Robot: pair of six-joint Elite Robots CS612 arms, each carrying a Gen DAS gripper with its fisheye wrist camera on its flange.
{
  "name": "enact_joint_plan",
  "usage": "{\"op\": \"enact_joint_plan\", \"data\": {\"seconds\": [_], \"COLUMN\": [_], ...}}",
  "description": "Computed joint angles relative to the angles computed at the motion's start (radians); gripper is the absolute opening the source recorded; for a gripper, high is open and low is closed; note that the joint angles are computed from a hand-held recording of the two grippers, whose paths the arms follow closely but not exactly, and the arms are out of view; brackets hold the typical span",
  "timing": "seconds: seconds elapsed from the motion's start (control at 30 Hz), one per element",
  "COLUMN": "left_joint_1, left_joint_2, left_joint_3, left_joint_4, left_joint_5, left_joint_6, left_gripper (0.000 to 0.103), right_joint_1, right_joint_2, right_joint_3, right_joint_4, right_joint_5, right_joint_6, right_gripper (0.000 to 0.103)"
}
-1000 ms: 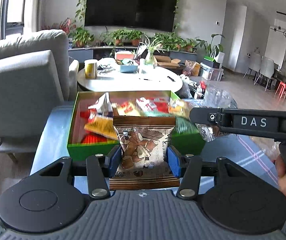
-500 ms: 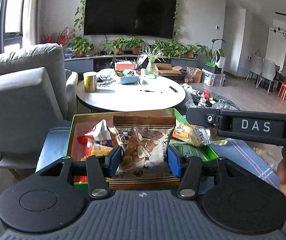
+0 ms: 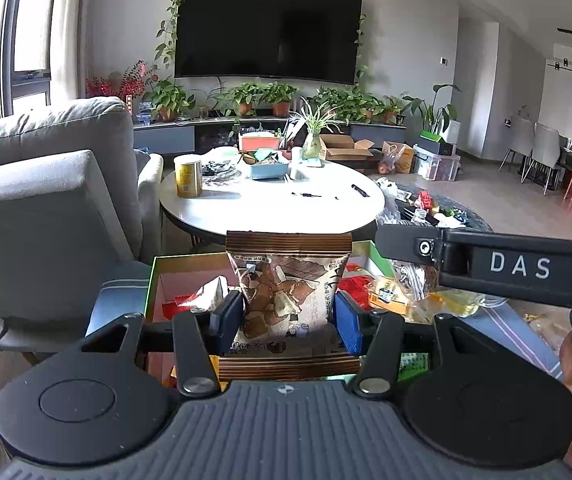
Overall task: Organize snacks
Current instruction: 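Carry both packets over the green box with the left and right tools, then open both tools to drop the packets into the green box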
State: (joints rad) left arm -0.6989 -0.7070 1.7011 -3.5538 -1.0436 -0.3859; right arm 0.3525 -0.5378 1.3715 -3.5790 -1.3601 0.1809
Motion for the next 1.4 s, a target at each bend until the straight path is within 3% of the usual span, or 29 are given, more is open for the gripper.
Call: {"op": "enact_joint_plan", "data": {"seconds": [0.8,0.9,1.0,1.4], "left_joint_1": [0.033,0.031,0.027,0.010], "left_joint_2": [0.032,0.033,0.034,0.008], "left_joint_3": [-0.061,-0.065,-0.063,-0.024], "left_joint_4": [0.091,0.109,0.103,0.068], "left_joint_5": [-0.013,0.003,0.025,0.051], "left_joint_6": [-0.051,-0.064,-0.060,-0.052], "left_gripper": [0.048,0.055,0.063,0.065], "right_joint_1": [0.008,0.007,0.006,0.003], "right_joint_2": [0.046,0.047,0.046,0.018], "right_joint_3": [-0.096,-0.102,-0.095,-0.048], "right_joint_4": [0.136,0.165,0.145,0.086], "right_joint_5": [-0.036,-0.039,-0.038,-0.027], "right_joint_6": [-0.006,-0.002,0.013,0.042], "right_gripper": [0.079,0.080,0.080,0.080]}}
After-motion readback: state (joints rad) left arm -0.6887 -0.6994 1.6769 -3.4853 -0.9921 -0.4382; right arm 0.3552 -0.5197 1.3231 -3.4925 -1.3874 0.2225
